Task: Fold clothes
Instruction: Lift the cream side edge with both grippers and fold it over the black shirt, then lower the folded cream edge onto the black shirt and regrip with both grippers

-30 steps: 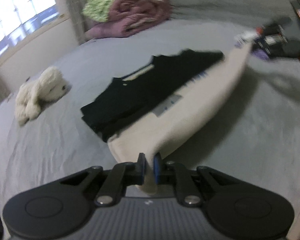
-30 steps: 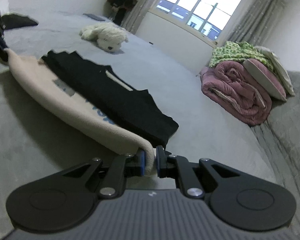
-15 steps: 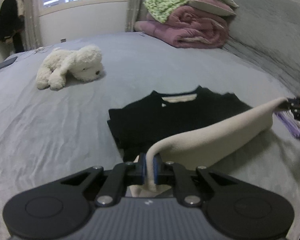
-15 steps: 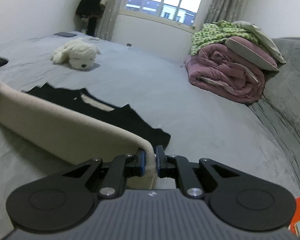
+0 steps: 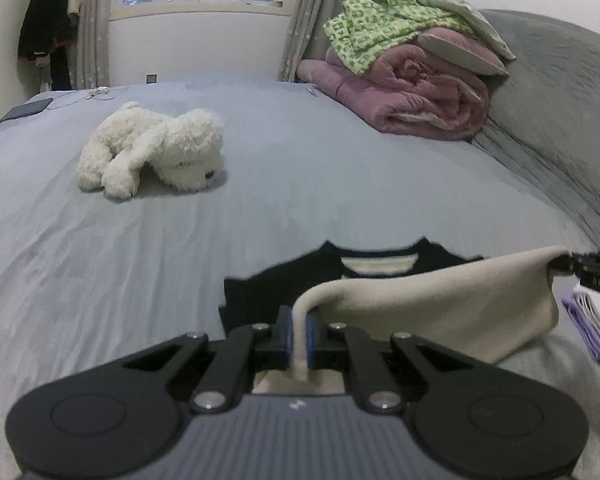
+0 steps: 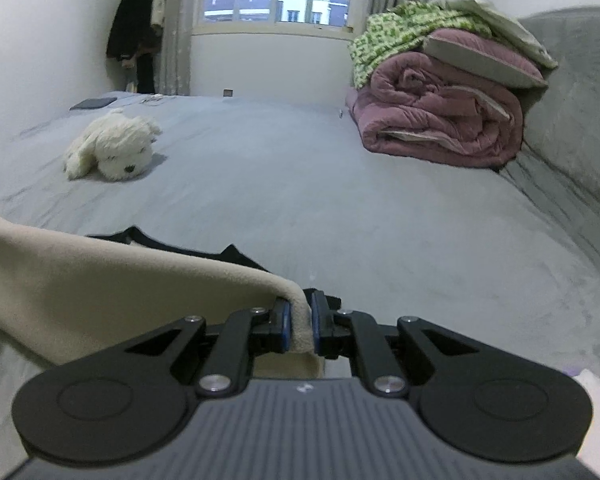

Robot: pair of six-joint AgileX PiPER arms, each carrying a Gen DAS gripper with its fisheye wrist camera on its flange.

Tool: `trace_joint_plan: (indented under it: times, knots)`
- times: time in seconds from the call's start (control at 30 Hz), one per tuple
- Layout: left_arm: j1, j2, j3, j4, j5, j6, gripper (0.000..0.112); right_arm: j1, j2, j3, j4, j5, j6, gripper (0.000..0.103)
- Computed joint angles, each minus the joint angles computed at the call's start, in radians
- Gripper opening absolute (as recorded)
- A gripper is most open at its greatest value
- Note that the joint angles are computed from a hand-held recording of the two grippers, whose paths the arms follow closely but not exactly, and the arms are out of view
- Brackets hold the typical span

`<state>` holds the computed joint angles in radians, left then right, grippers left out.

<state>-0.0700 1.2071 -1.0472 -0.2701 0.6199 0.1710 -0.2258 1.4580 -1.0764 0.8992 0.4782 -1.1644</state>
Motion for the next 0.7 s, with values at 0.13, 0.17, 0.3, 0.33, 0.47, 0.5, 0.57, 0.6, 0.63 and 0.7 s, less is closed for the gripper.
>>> trace_joint_plan:
  times: [0.13, 0.17, 0.3, 0.33, 0.47, 0.5, 0.57, 0.6, 0.63, 0.7]
  knots:
    - [0.044, 0.089, -0.046, -0.114, -0.021, 0.07, 0.006, 0.021, 0.062, -0.059, -0.042, -0.009, 0.084, 0.01]
    - [0.056, 0.114, -0.058, -0.146, -0.024, 0.088, 0.006, 0.023, 0.083, -0.079, -0.057, -0.002, 0.115, 0.01]
    - [0.088, 0.22, -0.094, -0.254, -0.042, 0.151, 0.006, 0.024, 0.181, -0.166, -0.107, 0.04, 0.235, 0.01]
    - [0.088, 0.245, -0.103, -0.26, -0.049, 0.153, 0.006, 0.024, 0.201, -0.185, -0.116, 0.049, 0.258, 0.01]
    - [0.106, 0.318, -0.136, -0.317, -0.043, 0.194, 0.006, 0.028, 0.266, -0.244, -0.141, 0.082, 0.323, 0.01]
    - [0.12, 0.327, -0.136, -0.363, -0.032, 0.231, 0.006, 0.027, 0.28, -0.256, -0.148, 0.089, 0.341, 0.01]
    - [0.157, 0.349, -0.136, -0.47, 0.012, 0.314, 0.007, 0.025, 0.299, -0.273, -0.174, 0.103, 0.384, 0.011]
    - [0.179, 0.36, -0.137, -0.516, 0.038, 0.345, 0.009, 0.023, 0.303, -0.276, -0.177, 0.111, 0.391, 0.012]
    - [0.198, 0.367, -0.134, -0.552, 0.059, 0.365, 0.01, 0.019, 0.303, -0.276, -0.169, 0.12, 0.385, 0.014]
    - [0.233, 0.369, -0.121, -0.628, 0.088, 0.405, 0.014, 0.007, 0.302, -0.279, -0.146, 0.145, 0.37, 0.021]
